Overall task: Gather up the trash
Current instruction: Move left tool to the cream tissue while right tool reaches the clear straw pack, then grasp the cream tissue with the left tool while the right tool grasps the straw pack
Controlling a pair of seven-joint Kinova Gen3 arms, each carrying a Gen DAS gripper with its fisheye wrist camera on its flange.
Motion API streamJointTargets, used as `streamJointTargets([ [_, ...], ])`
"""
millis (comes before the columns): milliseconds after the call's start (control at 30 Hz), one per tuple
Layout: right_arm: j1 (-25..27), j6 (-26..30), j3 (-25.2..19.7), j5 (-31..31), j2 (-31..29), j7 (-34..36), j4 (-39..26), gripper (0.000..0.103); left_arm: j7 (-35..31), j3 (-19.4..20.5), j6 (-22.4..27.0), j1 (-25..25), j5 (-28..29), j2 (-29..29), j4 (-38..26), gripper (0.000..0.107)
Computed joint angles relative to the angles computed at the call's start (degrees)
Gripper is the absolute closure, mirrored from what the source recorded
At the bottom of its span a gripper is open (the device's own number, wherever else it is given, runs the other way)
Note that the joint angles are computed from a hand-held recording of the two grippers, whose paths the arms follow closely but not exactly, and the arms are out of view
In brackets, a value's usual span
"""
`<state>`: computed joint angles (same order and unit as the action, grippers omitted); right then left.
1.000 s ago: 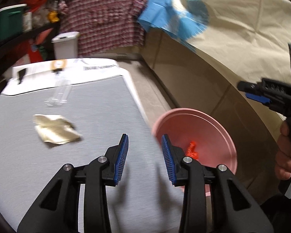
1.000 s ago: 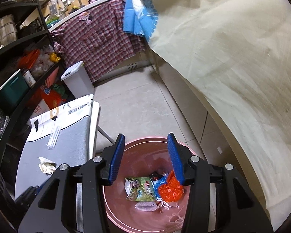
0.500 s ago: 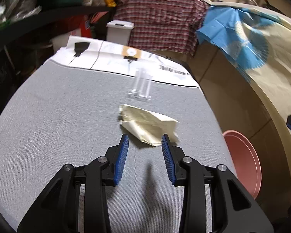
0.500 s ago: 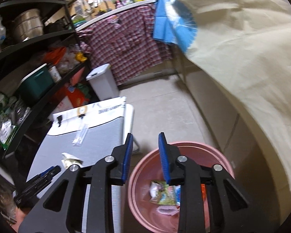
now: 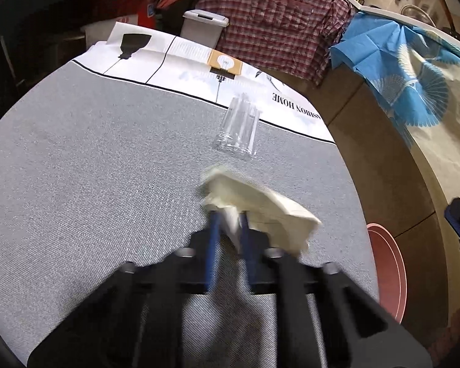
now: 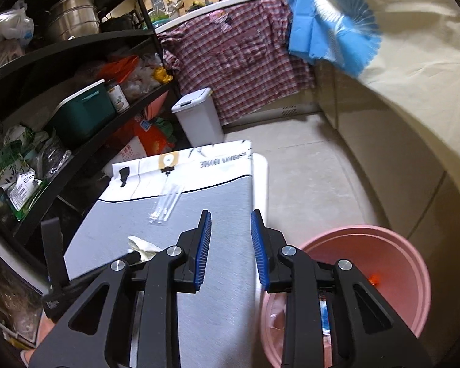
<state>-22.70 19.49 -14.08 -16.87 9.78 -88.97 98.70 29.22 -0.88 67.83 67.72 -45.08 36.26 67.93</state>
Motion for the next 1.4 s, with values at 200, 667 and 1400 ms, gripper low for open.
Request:
streamJointTargets([
  [200, -3.8, 1.7, -1.6, 1.8, 7.5, -0.5, -7.4, 0.074, 4.2, -0.6, 5.8, 1.5, -1.4, -1.5, 2.1, 0.104],
  [667, -18.3, 13.9, 5.7, 13.1, 26.0, -12.7, -31.8, 0.043, 11.1, 4.1, 17.0, -0.2, -3.1, -6.2, 9.7, 0.105],
  [1400, -23.7, 17.2, 8.0, 26.1, 21.1, -16.4, -26.0, 0.096, 9.5, 6.8, 22.6, 2.5, -7.1, -6.7, 5.7, 0.105],
])
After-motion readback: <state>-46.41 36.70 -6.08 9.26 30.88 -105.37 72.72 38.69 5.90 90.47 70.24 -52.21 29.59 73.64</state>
